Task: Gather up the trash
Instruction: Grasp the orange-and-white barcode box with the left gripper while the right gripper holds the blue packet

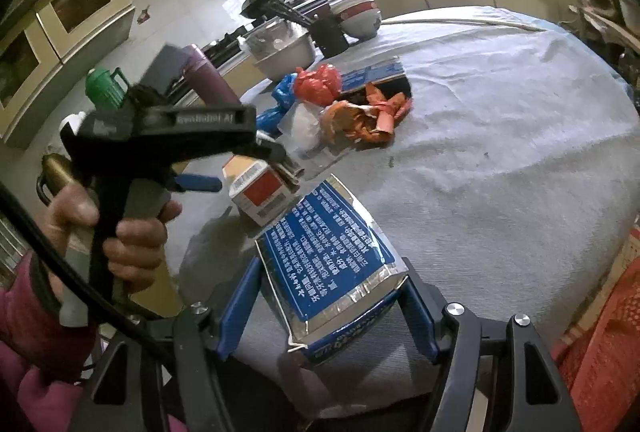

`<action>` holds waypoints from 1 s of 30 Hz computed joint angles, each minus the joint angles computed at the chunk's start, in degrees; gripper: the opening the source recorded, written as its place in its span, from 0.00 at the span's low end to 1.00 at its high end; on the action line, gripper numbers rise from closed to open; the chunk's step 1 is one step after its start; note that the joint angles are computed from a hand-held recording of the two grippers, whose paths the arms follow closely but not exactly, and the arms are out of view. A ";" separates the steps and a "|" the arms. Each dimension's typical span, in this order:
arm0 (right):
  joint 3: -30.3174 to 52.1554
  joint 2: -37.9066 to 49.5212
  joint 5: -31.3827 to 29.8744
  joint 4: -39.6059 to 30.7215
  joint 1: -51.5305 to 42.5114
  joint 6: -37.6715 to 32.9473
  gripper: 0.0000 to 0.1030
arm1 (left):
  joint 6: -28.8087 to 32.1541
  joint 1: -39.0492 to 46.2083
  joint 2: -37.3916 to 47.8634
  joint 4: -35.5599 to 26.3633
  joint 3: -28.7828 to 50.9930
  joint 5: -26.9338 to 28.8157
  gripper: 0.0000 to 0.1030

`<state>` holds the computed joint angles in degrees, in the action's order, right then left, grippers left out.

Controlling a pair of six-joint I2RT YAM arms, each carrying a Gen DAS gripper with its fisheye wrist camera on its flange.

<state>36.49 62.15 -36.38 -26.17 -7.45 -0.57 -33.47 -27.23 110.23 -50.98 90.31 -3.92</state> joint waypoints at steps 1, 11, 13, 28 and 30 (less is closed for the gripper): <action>0.01 -0.10 -0.35 -0.27 -0.78 -0.13 0.68 | -0.05 0.44 -0.42 0.90 -1.25 0.67 0.91; 0.76 -1.57 0.11 -1.83 -0.66 0.58 0.68 | 7.26 5.69 -8.78 2.19 -13.67 8.20 0.71; 0.80 -2.02 0.51 -1.90 0.19 0.89 0.68 | 9.17 6.73 -10.77 1.91 -16.26 8.57 0.71; 0.84 -4.20 5.59 -2.60 6.27 3.56 0.68 | 12.81 2.15 -16.61 6.16 -21.22 -9.99 0.48; 0.93 -4.38 6.22 -2.56 6.98 3.86 0.68 | 12.51 0.64 -17.60 5.01 -20.30 -11.08 0.47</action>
